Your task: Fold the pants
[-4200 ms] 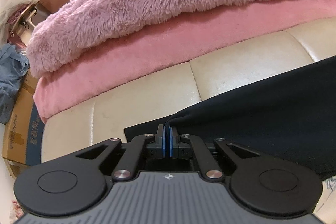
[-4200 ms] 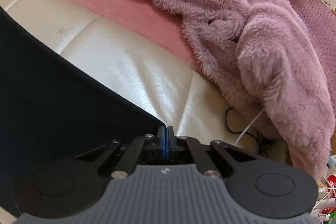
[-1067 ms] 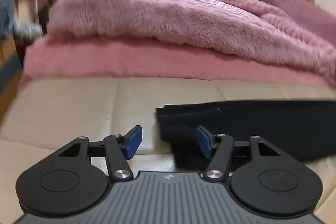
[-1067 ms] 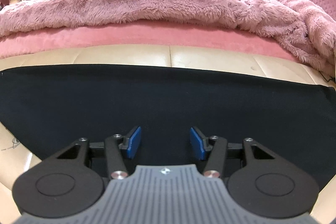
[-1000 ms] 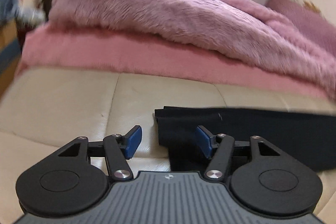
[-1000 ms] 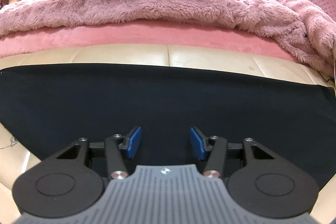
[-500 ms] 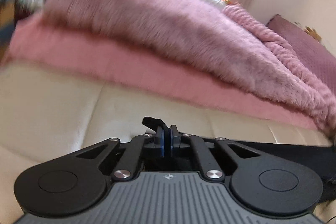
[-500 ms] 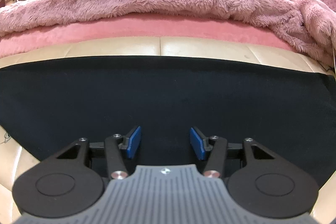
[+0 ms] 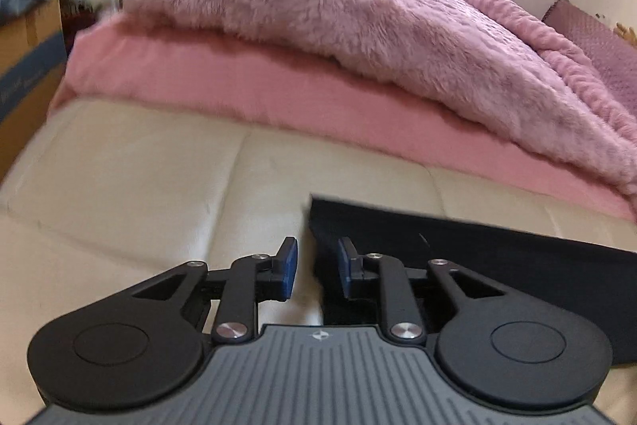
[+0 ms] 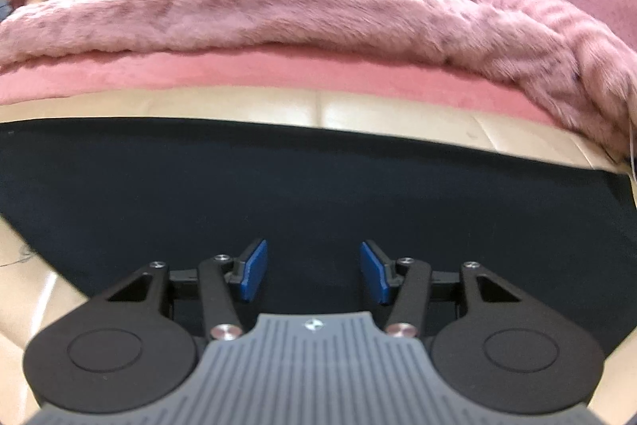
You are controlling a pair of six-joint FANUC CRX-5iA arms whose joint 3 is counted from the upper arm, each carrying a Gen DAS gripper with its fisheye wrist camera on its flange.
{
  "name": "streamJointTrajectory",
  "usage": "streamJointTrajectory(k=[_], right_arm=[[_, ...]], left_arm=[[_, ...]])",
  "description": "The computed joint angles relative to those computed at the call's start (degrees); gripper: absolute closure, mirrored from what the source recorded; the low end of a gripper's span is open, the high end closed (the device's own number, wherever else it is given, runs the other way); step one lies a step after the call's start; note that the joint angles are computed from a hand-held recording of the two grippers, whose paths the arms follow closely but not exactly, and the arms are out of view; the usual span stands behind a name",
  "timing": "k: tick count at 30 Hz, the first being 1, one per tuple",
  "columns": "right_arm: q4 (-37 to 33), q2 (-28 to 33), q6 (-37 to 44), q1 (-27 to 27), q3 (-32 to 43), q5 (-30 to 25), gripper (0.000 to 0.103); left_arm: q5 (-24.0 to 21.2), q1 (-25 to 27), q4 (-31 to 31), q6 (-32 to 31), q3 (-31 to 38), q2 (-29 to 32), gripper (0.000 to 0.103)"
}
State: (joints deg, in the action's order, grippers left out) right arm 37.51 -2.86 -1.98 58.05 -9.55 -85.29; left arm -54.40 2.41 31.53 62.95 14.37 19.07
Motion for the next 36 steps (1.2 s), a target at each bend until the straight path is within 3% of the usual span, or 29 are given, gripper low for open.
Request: streamJointTrajectory(k=[3, 8, 10, 12, 13, 18, 22, 25, 30, 34, 36], right_arm=[[-0.16, 1.66, 2.62, -0.61, 2.04, 2.49, 0.055], [0.41, 3.53, 4.32, -1.21, 3.46, 7.30, 0.055], [0.95, 3.67, 5.09, -0.80, 3.61, 8.27, 0.055], [1.43, 3.34, 5.54, -0.28, 3.35, 8.88, 0.055], [1.54, 3.15, 5.70, -0.08, 3.22, 8.93, 0.055], [1.96, 1.85, 3.94, 0.47, 2.00, 9.48, 0.055], [1.96, 0.93, 2.32, -0.12, 0.69, 11.36, 0.055], [1.88, 0.38, 2.01, -0.42, -0.15, 13.14, 0.055], [1.62, -1.06, 0.61, -0.22, -1.93, 15.12, 0.054], [1.89, -1.70, -0.85, 0.10, -3.37, 16.03, 0.054], [2.32, -1.92, -2.20, 0.16, -4.05, 16.66, 0.054]], left_arm=[[-0.65, 0.43, 2.91, 3.78, -3.21, -1.71, 0.052], [3.13, -1.67, 2.16, 13.17, -5.60, -2.13, 0.052], [5.19, -3.01, 0.68, 15.98, -5.50, -1.75, 0.063], [7.44, -4.44, -1.74, 18.00, -5.24, -1.80, 0.096], [8.88, -5.12, -2.77, 18.20, -5.61, -2.35, 0.096], [15.45, -10.27, 0.23, 3.63, -8.38, -4.86, 0.100], [13.55, -15.10, -0.09, -6.60, -6.58, -3.94, 0.100], [6.21, -17.34, -2.47, -8.37, -2.57, -1.36, 0.085], [3.15, -16.78, -0.40, -14.21, -3.50, -1.87, 0.059], [2.16, -15.52, -2.80, -13.29, -0.47, -0.92, 0.055], [-1.23, -15.10, -3.58, -13.26, 3.47, 1.41, 0.055]])
